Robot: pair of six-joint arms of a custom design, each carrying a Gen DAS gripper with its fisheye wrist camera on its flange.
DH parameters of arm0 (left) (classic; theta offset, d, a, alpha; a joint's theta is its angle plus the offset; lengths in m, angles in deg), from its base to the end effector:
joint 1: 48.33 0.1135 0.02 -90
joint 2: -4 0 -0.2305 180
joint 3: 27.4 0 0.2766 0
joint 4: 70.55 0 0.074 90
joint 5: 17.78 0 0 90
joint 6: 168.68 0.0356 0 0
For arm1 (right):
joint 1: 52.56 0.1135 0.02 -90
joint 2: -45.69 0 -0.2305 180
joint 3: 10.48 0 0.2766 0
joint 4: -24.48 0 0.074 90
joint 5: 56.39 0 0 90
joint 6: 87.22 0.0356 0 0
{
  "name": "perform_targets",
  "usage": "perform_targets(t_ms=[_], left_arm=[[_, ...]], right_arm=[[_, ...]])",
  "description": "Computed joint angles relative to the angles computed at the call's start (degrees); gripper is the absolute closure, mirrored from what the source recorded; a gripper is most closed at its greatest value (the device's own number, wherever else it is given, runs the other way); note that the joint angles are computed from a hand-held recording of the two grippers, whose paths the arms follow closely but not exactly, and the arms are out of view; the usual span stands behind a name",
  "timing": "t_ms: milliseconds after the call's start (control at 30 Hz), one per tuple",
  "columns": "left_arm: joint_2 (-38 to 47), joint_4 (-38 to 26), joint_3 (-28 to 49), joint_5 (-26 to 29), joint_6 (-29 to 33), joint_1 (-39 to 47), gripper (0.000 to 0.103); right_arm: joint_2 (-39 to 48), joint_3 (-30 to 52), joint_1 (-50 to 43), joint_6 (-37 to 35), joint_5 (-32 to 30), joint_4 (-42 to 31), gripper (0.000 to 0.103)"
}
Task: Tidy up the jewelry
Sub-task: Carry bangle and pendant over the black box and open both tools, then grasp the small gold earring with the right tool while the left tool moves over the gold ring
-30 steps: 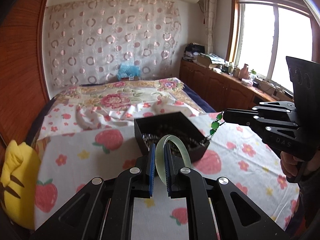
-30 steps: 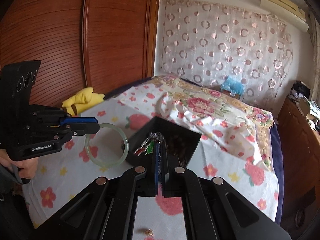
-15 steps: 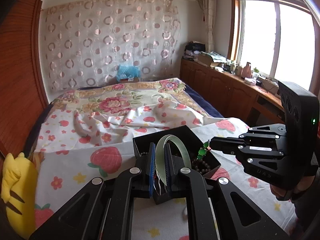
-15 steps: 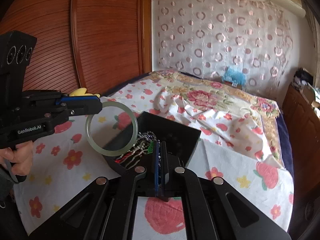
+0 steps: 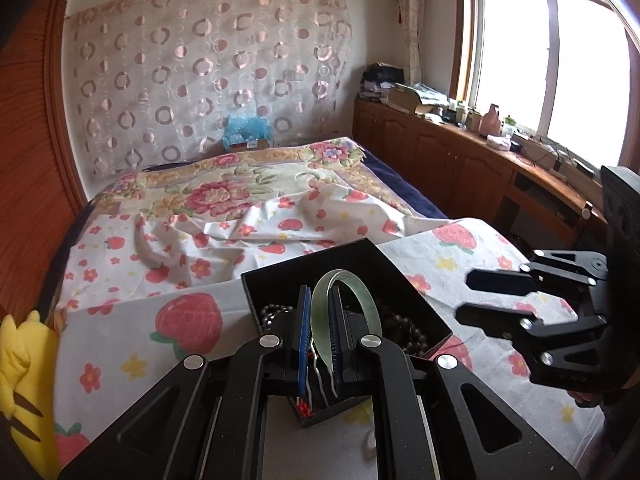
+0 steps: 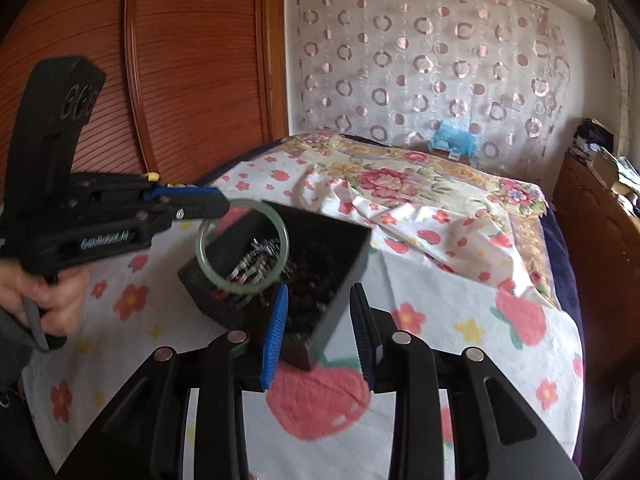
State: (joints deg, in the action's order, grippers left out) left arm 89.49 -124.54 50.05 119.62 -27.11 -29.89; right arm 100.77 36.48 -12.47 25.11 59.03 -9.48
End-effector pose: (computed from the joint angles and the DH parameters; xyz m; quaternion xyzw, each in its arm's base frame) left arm 0.3135 0.0769 0.2180 0.3464 0.8240 -0.1925 0.4050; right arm 0.1940 0.1433 0.1923 -0.0493 0.8945 0.0333 0.4430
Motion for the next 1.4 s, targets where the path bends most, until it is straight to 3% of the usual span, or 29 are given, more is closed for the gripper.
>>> perform_targets(t_ms=[367, 500, 833, 1133, 1400], left_arm=[[-1.2, -1.5, -1.5, -0.8, 2.2, -0.9, 0.094], [-2.3, -2.9, -2.4, 0.3, 3.2, 0.5, 0.081], [-4.7, -9.2, -7.8, 0.1, 14.9, 6.8, 0.071], [-4.6, -10.5, -10.8, -2.0, 19.6, 7.7, 0.067], [-4.0, -7.4, -13.2, -5.6, 19.3, 5.6, 0.066]], right_arm=[[-6.7, -8.4, 6.2, 11.4, 3.3, -4.5, 0.068], [-6.4, -9.7, 10.3, 15.8, 4.7, -5.7, 0.068], [-1.6, -8.2, 22.2, 27.6, 10.0, -11.5, 0.063], [4.5, -4.8, 22.9, 26.4, 9.2, -11.2, 0.063], [8.3, -3.0, 21.8, 24.7, 6.9, -11.2, 0.062]])
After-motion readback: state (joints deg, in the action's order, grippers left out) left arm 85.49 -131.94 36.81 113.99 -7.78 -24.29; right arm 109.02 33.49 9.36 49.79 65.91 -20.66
